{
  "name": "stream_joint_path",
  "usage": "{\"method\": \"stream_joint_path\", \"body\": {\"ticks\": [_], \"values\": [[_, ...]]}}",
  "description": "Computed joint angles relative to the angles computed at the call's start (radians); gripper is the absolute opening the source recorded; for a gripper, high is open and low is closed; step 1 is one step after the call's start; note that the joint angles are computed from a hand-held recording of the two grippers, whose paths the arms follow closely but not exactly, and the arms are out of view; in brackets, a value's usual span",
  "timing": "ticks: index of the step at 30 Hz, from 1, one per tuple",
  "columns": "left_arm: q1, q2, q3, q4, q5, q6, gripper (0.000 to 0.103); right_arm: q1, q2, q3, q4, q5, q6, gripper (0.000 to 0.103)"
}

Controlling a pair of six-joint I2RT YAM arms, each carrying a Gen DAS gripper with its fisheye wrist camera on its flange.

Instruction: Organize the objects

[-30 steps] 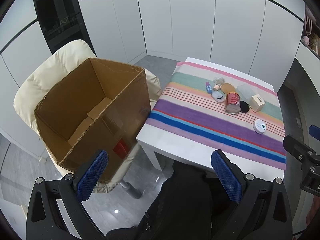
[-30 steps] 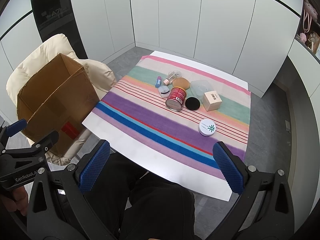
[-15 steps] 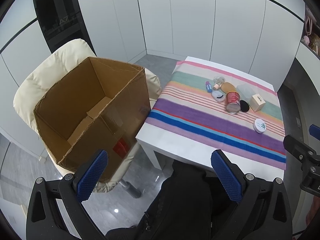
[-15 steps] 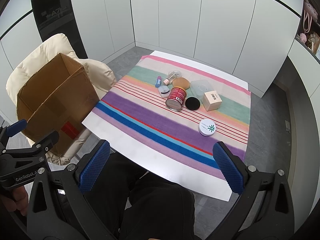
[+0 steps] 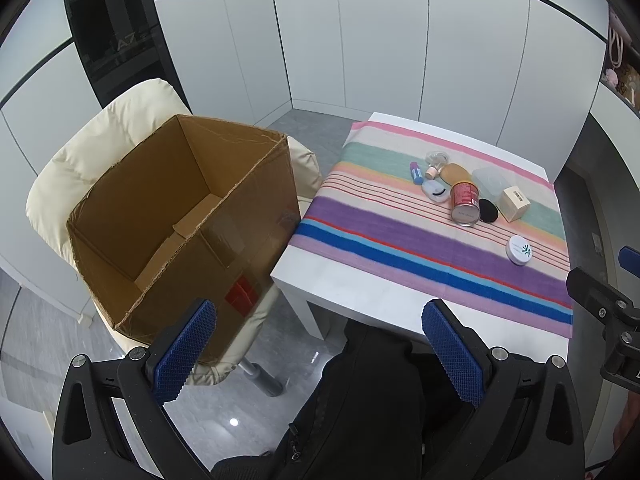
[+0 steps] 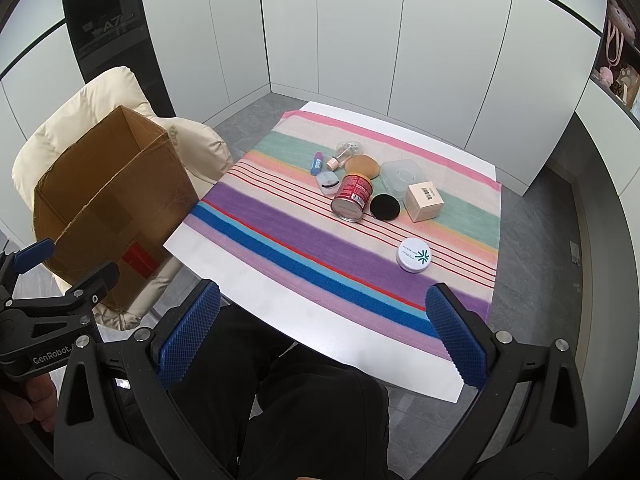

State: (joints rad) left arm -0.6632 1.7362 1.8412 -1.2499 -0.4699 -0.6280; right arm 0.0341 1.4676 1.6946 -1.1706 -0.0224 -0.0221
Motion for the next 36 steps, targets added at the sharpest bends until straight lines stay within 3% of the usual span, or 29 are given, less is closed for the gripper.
{"method": "stream_joint_path", "body": {"ticks": [36], "values": [[-0.005,-0.001,-0.009,0.004,0.002,0.006,0.103,-0.021,0.012,0.018,-0.009,-0.006,-0.008,0.103]]}}
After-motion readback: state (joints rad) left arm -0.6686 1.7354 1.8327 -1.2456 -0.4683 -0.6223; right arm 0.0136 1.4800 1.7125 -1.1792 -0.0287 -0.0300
